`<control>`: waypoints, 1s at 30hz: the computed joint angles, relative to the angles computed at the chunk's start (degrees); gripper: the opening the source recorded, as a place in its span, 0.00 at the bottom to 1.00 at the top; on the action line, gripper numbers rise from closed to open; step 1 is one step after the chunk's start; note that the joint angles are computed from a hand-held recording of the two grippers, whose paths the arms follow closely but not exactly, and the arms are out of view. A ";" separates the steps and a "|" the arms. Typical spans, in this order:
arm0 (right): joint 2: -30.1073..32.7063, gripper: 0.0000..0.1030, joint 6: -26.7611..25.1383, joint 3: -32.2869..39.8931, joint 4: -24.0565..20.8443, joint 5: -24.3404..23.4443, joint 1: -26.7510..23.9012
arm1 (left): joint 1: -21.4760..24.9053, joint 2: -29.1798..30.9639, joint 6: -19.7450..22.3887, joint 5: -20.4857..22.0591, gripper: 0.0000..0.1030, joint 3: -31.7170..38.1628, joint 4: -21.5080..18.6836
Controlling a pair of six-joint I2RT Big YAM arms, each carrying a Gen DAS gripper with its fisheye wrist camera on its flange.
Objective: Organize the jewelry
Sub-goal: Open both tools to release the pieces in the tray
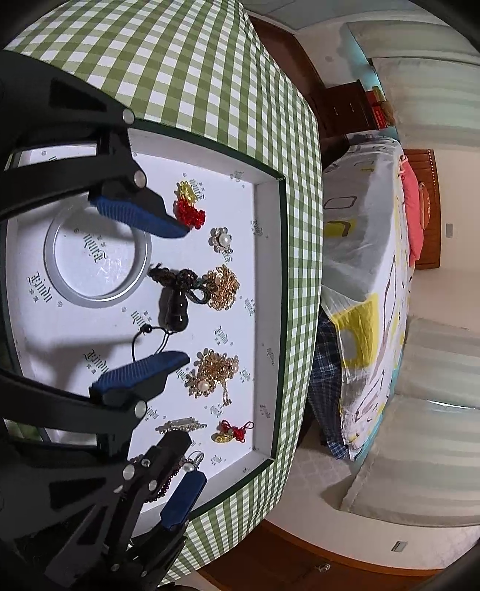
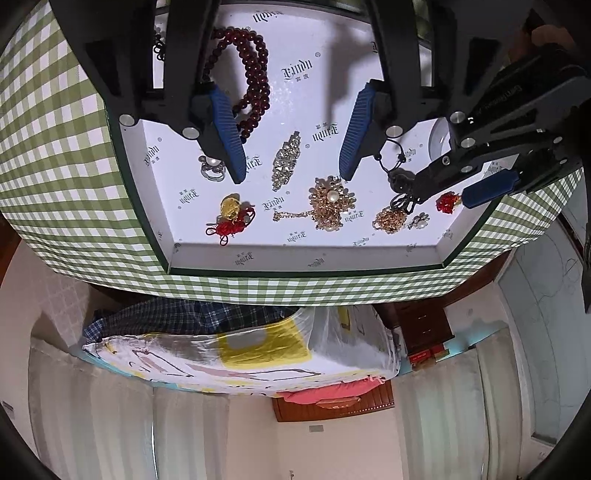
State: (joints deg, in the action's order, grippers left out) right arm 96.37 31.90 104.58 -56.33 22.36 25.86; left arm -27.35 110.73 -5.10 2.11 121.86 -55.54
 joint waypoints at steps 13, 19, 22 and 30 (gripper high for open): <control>-1.69 0.63 0.26 -1.78 0.06 1.63 -0.01 | 0.12 -2.73 1.05 -1.85 0.80 -3.58 2.24; -3.92 0.71 0.51 -3.51 1.46 3.44 0.30 | 0.40 -4.91 -0.18 -1.93 0.87 -6.27 5.02; -4.23 0.71 1.10 -3.91 0.81 3.56 0.43 | 0.22 -4.88 0.66 -2.24 0.88 -6.23 3.97; -7.53 0.71 4.82 -7.96 -0.38 6.04 2.29 | -0.18 -9.33 1.25 -4.28 0.88 -11.32 5.23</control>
State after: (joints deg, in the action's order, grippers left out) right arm 88.84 36.71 96.62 -56.71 28.40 28.15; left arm -27.54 101.40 -3.85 -2.17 110.54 -50.31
